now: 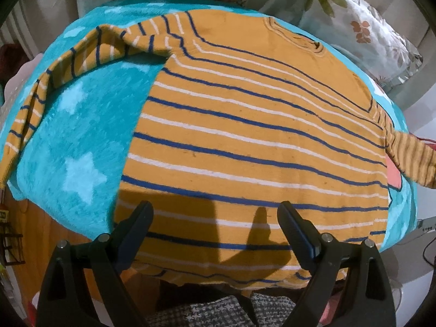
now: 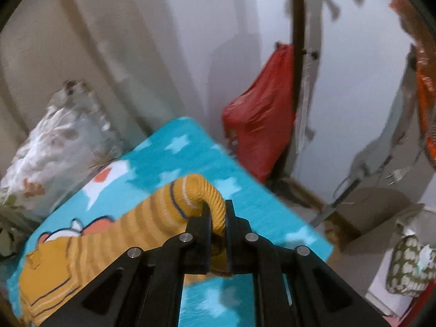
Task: Fold small clothes
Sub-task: 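Grasp the sweater sleeve cuff with the right tool, then fold the held sleeve across the sweater body with the right tool, release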
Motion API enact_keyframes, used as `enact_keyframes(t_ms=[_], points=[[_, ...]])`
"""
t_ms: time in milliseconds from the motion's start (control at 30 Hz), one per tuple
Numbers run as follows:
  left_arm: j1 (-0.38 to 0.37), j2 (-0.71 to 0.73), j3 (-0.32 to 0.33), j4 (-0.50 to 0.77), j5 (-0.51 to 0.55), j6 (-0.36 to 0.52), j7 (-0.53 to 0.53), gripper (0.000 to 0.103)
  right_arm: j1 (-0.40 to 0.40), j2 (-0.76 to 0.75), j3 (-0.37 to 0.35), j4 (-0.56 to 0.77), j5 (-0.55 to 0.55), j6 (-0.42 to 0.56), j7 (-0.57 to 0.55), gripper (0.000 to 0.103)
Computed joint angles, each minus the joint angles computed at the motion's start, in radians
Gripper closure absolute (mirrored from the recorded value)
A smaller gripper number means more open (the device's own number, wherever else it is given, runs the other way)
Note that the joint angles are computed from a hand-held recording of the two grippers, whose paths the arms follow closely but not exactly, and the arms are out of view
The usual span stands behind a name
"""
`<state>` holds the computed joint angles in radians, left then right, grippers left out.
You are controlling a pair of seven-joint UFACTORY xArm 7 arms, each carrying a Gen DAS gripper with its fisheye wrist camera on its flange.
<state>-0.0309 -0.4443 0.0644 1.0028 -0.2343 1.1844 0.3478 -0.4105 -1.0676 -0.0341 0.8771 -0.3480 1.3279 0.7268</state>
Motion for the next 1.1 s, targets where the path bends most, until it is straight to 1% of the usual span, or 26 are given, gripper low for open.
enact_keyframes(t_ms=[100, 200, 333, 467, 667, 733, 800, 933, 1100], points=[[0.001, 0.011, 0.004, 0.007, -0.004, 0.004, 0.004, 0.011, 0.054, 0.030, 0.038, -0.009, 0.051, -0.031, 0.012, 0.094], [0.000, 0.018, 0.004, 0.013, -0.012, 0.002, 0.010, 0.011, 0.119, 0.074, 0.066, -0.015, 0.125, -0.092, 0.045, 0.094], [0.001, 0.026, 0.013, 0.025, -0.025, -0.007, 0.031, 0.011, 0.226, 0.164, 0.090, -0.020, 0.251, -0.219, 0.093, 0.094], [0.007, 0.043, 0.027, 0.051, -0.046, -0.008, 0.049, 0.011, 0.324, 0.271, 0.115, -0.012, 0.351, -0.347, 0.128, 0.094], [0.025, 0.076, 0.038, 0.079, -0.070, -0.007, 0.063, 0.011, 0.462, 0.446, 0.124, 0.030, 0.472, -0.539, 0.135, 0.094], [0.032, 0.088, 0.038, 0.087, -0.072, -0.007, 0.062, 0.011, 0.504, 0.505, 0.125, 0.050, 0.507, -0.589, 0.126, 0.094], [0.038, 0.099, 0.039, 0.095, -0.080, -0.005, 0.060, 0.011, 0.539, 0.560, 0.125, 0.077, 0.528, -0.618, 0.110, 0.094], [0.048, 0.119, 0.038, 0.108, -0.086, -0.007, 0.055, 0.011, 0.624, 0.694, 0.121, 0.148, 0.610, -0.682, 0.054, 0.094], [0.062, 0.134, 0.041, 0.115, -0.083, -0.006, 0.064, 0.011, 0.683, 0.866, 0.120, 0.270, 0.707, -0.722, -0.033, 0.094]])
